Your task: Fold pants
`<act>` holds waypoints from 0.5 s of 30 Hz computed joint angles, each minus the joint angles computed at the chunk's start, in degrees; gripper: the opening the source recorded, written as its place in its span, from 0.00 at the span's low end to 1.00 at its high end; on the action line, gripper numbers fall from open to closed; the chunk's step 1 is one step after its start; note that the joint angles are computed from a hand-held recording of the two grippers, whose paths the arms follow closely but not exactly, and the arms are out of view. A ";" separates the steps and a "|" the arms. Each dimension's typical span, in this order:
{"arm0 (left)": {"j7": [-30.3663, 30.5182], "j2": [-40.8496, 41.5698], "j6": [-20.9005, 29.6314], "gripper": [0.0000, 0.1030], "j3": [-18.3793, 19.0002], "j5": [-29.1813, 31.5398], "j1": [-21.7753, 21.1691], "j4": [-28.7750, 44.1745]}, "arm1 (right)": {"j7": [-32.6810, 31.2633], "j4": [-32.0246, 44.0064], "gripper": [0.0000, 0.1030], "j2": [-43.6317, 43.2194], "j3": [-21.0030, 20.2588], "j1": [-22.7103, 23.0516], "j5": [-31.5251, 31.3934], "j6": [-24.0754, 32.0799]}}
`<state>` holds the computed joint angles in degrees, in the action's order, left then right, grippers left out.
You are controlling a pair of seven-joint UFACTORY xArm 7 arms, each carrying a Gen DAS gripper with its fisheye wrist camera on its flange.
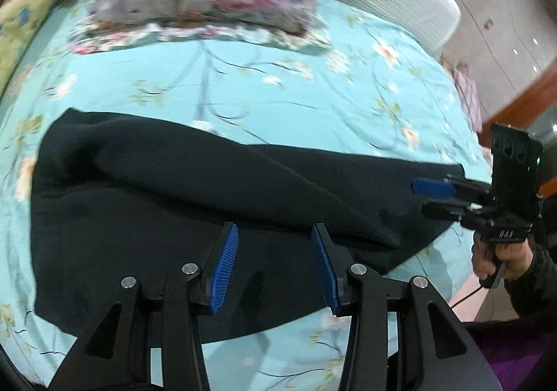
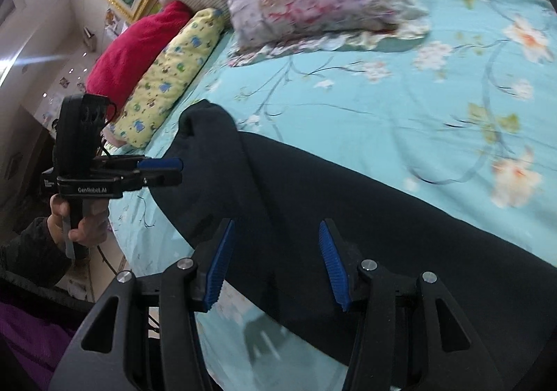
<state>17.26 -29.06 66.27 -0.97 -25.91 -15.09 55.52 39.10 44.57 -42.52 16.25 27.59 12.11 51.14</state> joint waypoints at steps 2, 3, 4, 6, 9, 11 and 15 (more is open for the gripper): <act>0.70 0.02 0.16 0.43 1.09 0.58 0.83 0.15 | -0.94 0.47 0.50 2.75 -0.16 0.39 0.65 -2.26; 0.86 0.08 0.11 0.43 1.48 0.93 1.37 0.22 | -1.28 0.74 0.50 3.78 -0.23 0.55 0.80 -2.99; 0.87 0.56 -0.03 0.43 1.60 0.98 1.65 0.60 | -1.58 1.19 0.50 5.16 -0.27 0.66 0.92 -3.71; 0.82 0.72 -0.54 0.43 1.86 1.26 2.49 0.50 | -2.11 1.78 0.50 7.33 -0.58 0.92 1.27 -4.97; 0.99 1.30 -0.64 0.43 2.71 1.73 3.74 1.08 | -2.58 2.50 0.50 9.95 -1.09 1.20 1.88 -6.61; 0.81 2.21 -0.95 0.44 3.02 2.01 4.56 1.86 | -3.08 3.17 0.50 11.83 -1.39 1.41 2.22 -7.61; 1.03 4.53 -1.42 0.45 3.94 2.65 6.30 3.91 | -3.86 5.24 0.50 15.45 -1.54 1.32 1.89 -8.32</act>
<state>18.29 -24.53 64.85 2.97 -23.26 -8.79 59.43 35.24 49.81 -27.07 14.71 28.92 14.01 42.82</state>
